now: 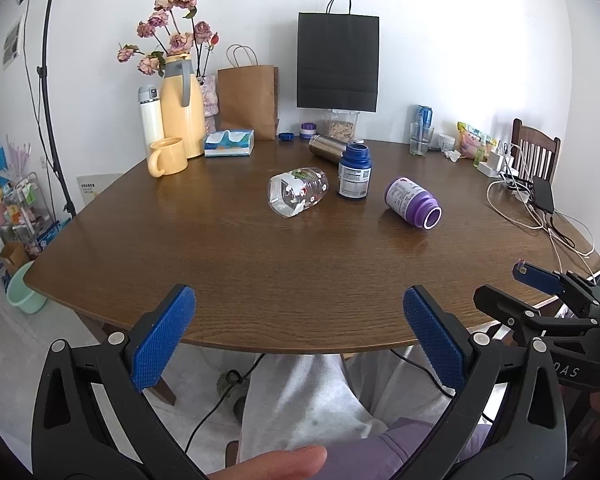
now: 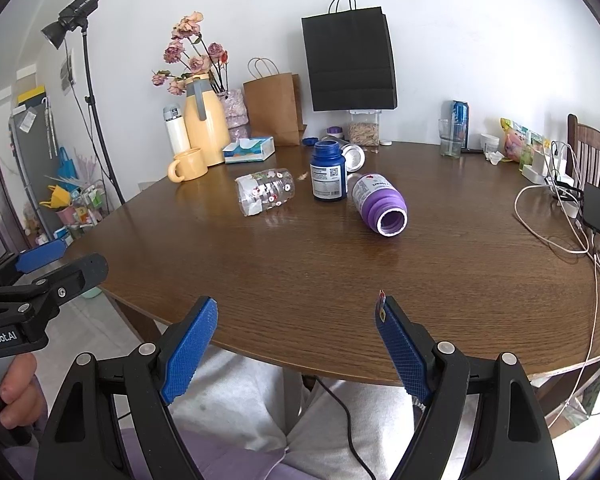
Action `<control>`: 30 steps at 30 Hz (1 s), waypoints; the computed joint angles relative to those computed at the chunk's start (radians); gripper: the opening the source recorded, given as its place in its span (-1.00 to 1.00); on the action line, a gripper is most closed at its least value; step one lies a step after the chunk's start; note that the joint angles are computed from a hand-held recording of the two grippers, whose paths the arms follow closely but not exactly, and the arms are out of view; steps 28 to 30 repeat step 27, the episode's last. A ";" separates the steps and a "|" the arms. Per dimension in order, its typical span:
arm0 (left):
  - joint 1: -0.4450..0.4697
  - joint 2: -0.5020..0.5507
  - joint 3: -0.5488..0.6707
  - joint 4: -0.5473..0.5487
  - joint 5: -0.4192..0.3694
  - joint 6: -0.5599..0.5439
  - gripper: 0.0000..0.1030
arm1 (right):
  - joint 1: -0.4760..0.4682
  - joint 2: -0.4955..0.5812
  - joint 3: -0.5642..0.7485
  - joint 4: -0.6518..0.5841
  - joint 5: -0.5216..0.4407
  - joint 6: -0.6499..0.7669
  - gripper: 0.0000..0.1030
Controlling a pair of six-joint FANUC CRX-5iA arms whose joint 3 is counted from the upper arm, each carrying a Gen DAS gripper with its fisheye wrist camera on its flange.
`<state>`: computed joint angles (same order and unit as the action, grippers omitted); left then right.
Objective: Flip cup upright
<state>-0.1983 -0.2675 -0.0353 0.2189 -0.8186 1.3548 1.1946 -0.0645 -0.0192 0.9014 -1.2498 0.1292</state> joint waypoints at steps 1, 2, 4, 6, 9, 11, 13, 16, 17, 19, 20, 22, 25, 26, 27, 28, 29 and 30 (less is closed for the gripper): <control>-0.001 0.001 0.001 -0.002 0.000 0.002 1.00 | 0.000 0.000 0.001 -0.001 0.000 0.001 0.66; -0.002 0.000 0.001 -0.006 0.001 0.006 1.00 | -0.001 0.001 0.000 -0.002 0.001 0.001 0.66; -0.001 0.000 0.001 -0.005 -0.001 0.004 1.00 | -0.002 0.001 -0.001 -0.003 0.003 0.001 0.66; -0.001 0.002 0.003 -0.004 -0.006 0.005 1.00 | -0.001 0.002 0.000 -0.004 0.000 0.002 0.66; 0.000 0.007 0.009 -0.006 -0.015 0.007 1.00 | -0.001 0.003 -0.001 -0.004 0.001 0.001 0.66; 0.001 0.006 0.008 -0.006 -0.014 0.006 1.00 | -0.001 0.001 -0.001 -0.005 0.002 0.000 0.66; 0.002 0.005 0.005 -0.005 -0.011 0.006 1.00 | 0.001 0.003 0.000 -0.006 -0.001 0.000 0.66; 0.003 0.005 0.005 -0.002 -0.013 0.002 1.00 | 0.001 0.005 0.002 -0.009 -0.002 0.000 0.66; 0.003 0.005 0.005 -0.004 -0.013 0.004 1.00 | 0.003 0.005 0.002 -0.008 -0.003 -0.001 0.66; 0.003 0.004 0.004 -0.005 -0.014 0.004 1.00 | 0.001 0.005 0.000 -0.008 -0.001 -0.001 0.66; 0.003 0.004 0.005 -0.004 -0.014 0.003 1.00 | 0.001 0.005 0.001 -0.008 -0.002 -0.001 0.66; 0.002 0.005 0.007 -0.008 -0.016 0.007 1.00 | 0.001 0.005 0.001 -0.010 0.000 -0.002 0.66; 0.001 0.010 0.010 -0.016 -0.027 0.014 1.00 | 0.000 0.007 0.001 -0.014 -0.001 -0.002 0.66; -0.001 0.012 0.013 -0.021 -0.030 0.020 1.00 | 0.000 0.007 0.001 -0.016 -0.001 -0.002 0.66; -0.003 0.012 0.015 -0.031 -0.034 0.032 1.00 | 0.001 0.007 0.001 -0.016 -0.001 -0.003 0.66; -0.003 0.012 0.015 -0.031 -0.034 0.032 1.00 | 0.001 0.007 0.001 -0.016 -0.001 -0.003 0.66; -0.003 0.012 0.015 -0.031 -0.034 0.032 1.00 | 0.001 0.007 0.001 -0.016 -0.001 -0.003 0.66; -0.003 0.012 0.015 -0.031 -0.034 0.032 1.00 | 0.001 0.007 0.001 -0.016 -0.001 -0.003 0.66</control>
